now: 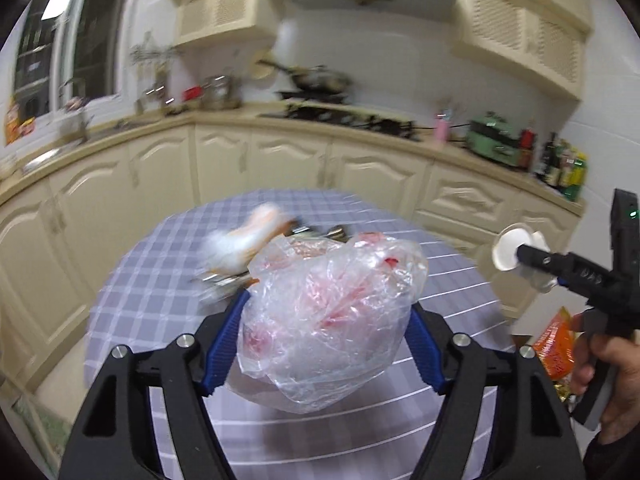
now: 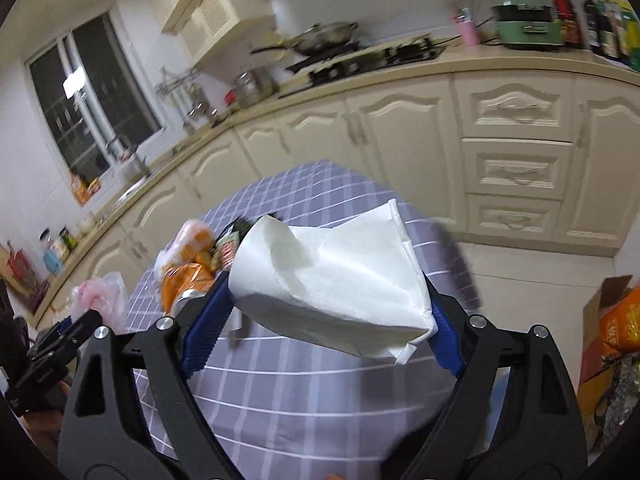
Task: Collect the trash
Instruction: 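Carry the bag and tissue to the blue bin and release both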
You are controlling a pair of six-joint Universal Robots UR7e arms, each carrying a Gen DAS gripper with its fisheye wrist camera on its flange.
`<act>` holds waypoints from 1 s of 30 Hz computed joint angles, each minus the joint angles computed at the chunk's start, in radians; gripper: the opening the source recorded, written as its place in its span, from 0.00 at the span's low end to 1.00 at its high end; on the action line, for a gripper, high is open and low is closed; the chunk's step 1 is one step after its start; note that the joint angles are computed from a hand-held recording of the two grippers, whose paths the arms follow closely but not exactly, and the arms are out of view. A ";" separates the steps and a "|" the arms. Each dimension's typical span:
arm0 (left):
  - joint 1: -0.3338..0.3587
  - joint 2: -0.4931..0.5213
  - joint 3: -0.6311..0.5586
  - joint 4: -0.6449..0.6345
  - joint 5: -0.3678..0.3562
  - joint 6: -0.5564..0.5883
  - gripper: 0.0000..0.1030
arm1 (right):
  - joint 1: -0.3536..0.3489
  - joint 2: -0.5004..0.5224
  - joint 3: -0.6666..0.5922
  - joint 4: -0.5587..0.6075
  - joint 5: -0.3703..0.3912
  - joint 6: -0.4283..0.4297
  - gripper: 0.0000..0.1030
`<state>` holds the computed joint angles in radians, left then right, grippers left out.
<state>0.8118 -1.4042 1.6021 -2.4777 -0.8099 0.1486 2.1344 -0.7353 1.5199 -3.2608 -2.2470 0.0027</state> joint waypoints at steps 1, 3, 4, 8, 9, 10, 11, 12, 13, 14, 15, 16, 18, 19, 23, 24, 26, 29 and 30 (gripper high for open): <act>-0.009 0.012 -0.004 0.001 -0.017 0.006 0.70 | -0.004 -0.019 0.025 -0.017 -0.008 0.006 0.82; -0.030 0.043 -0.010 0.000 -0.058 0.017 0.70 | -0.019 -0.073 0.094 -0.056 -0.045 0.031 0.82; -0.039 0.057 -0.011 0.000 -0.079 0.021 0.70 | -0.026 -0.095 0.123 -0.069 -0.059 0.043 0.82; -0.076 0.127 -0.010 -0.005 -0.177 0.042 0.70 | -0.085 -0.208 0.269 -0.087 -0.139 0.150 0.82; -0.084 0.142 -0.003 -0.006 -0.198 0.041 0.70 | -0.101 -0.228 0.297 -0.083 -0.150 0.174 0.82; -0.086 0.157 0.000 -0.008 -0.214 0.041 0.70 | -0.121 -0.250 0.328 -0.077 -0.158 0.201 0.82; -0.089 0.175 -0.001 -0.003 -0.232 0.039 0.70 | -0.148 -0.278 0.366 -0.065 -0.164 0.243 0.82; -0.091 0.199 -0.007 0.003 -0.257 0.037 0.70 | -0.161 -0.290 0.391 -0.065 -0.164 0.265 0.82; -0.092 0.221 -0.010 0.009 -0.281 0.035 0.70 | -0.187 -0.314 0.428 -0.063 -0.157 0.299 0.82; -0.094 0.241 -0.013 0.017 -0.299 0.033 0.70 | -0.212 -0.335 0.461 -0.062 -0.150 0.326 0.82; -0.096 0.270 -0.018 0.031 -0.323 0.033 0.70 | -0.229 -0.348 0.481 -0.058 -0.145 0.341 0.82; -0.097 0.281 -0.009 0.033 -0.337 0.034 0.70 | -0.250 -0.363 0.507 -0.053 -0.137 0.362 0.82; -0.100 0.332 -0.010 0.051 -0.364 0.038 0.70 | -0.292 -0.395 0.559 -0.053 -0.106 0.397 0.82; -0.101 0.354 -0.012 0.061 -0.376 0.037 0.70 | -0.308 -0.402 0.575 -0.053 -0.098 0.410 0.82; -0.093 0.450 -0.021 0.106 -0.425 0.033 0.70 | -0.386 -0.432 0.649 -0.064 -0.055 0.477 0.82; -0.088 0.466 -0.019 0.109 -0.433 0.031 0.70 | -0.406 -0.434 0.661 -0.066 -0.042 0.488 0.82; -0.079 0.498 -0.016 0.128 -0.445 0.024 0.70 | -0.454 -0.439 0.684 -0.072 0.004 0.507 0.82; -0.058 0.561 -0.032 0.172 -0.454 0.006 0.70 | -0.522 -0.434 0.711 -0.097 0.084 0.529 0.82; -0.048 0.586 -0.044 0.194 -0.457 -0.007 0.70 | -0.538 -0.431 0.716 -0.100 0.103 0.540 0.83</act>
